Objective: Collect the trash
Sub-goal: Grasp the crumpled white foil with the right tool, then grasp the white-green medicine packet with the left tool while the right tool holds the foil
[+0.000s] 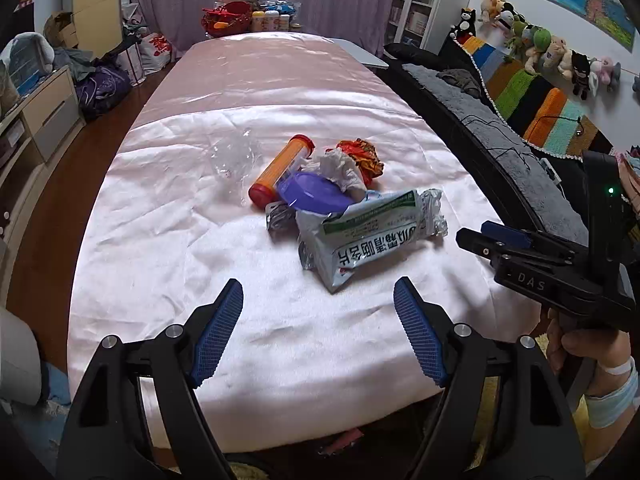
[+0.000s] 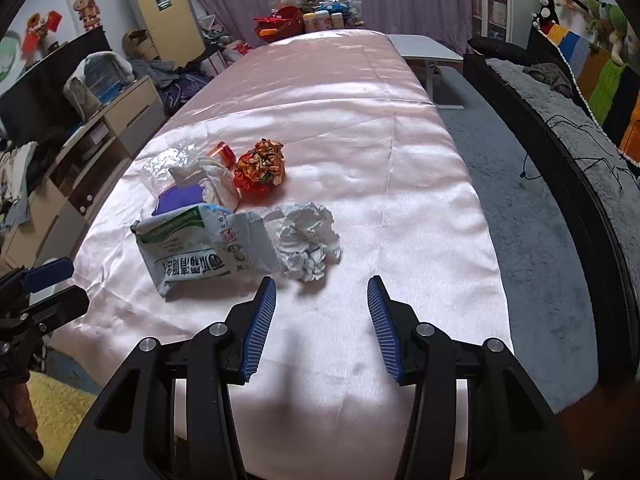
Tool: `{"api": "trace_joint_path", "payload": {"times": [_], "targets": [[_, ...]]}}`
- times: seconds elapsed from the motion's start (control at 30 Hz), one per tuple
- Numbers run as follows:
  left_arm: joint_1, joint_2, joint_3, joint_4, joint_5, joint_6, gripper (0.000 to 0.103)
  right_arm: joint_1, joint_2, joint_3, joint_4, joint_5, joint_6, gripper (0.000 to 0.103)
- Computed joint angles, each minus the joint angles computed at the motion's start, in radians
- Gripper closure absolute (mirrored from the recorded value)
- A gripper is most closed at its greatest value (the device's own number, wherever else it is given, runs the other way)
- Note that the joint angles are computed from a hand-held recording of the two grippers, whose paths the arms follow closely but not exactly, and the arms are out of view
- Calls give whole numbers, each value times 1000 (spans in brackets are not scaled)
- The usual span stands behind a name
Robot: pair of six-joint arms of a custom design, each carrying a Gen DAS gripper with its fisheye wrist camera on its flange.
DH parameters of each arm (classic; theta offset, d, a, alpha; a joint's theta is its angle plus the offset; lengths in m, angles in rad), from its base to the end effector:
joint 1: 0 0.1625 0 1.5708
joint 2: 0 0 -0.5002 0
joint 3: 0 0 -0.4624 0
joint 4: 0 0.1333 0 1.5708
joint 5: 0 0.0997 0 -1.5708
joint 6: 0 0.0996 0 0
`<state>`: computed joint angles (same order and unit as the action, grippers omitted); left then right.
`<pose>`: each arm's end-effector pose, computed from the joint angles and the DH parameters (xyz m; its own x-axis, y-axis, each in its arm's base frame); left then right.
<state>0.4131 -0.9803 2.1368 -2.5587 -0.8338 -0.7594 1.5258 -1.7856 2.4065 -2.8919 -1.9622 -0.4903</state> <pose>-0.4238 -0.4044 0.0653 -0.7623 0.2522 -0.5960 0.5213 0.7851 -0.3344 0.0770 -0.4089 0.3760 -0.8211 -0.1064 0.5608 -0.3993 0.8092 -0.4311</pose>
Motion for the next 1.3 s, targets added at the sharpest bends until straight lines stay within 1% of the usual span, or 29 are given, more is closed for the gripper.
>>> {"api": "trace_joint_path", "payload": {"times": [0.2, 0.37, 0.57, 0.67, 0.7, 0.73, 0.77, 0.8, 0.83, 0.87, 1.03, 1.1, 1.2, 1.3], "targets": [[46, 45, -56, 5, -2, 53, 30, -14, 40, -28, -3, 2, 7, 54], [81, 69, -83, -4, -23, 96, 30, -30, 55, -51, 22, 47, 26, 55], [121, 96, -103, -43, -67, 152, 30, -21, 118, -81, 8, 31, 22, 57], [132, 108, -112, -52, -81, 169, 30, -27, 141, -93, 32, 30, 20, 58], [134, 112, -114, -54, -85, 174, 33, -23, 146, -89, 11, 26, 5, 58], [136, 115, -117, -54, -91, 180, 38, -18, 151, -89, 5, 19, -3, 58], [138, 116, -118, -53, -97, 185, 41, -18, 151, -90, 10, 23, -3, 61], [139, 117, -119, -54, -103, 191, 45, -18, 151, -92, 18, 29, -4, 71], [139, 119, -121, -50, -103, 192, 50, -18, 154, -95, 21, 30, -9, 77], [137, 120, -120, -48, -103, 192, 52, -15, 157, -95, 18, 27, -15, 79], [127, 114, -109, -52, -112, 203, 70, -11, 158, -88, 3, 26, -35, 84], [123, 110, -101, -58, -124, 203, 72, -11, 155, -86, 5, 25, -38, 85], [112, 106, -88, -71, -137, 203, 72, -9, 152, -82, 9, 20, -38, 85], [107, 109, -83, -62, -147, 196, 69, -2, 148, -74, 20, 23, -36, 85]]}}
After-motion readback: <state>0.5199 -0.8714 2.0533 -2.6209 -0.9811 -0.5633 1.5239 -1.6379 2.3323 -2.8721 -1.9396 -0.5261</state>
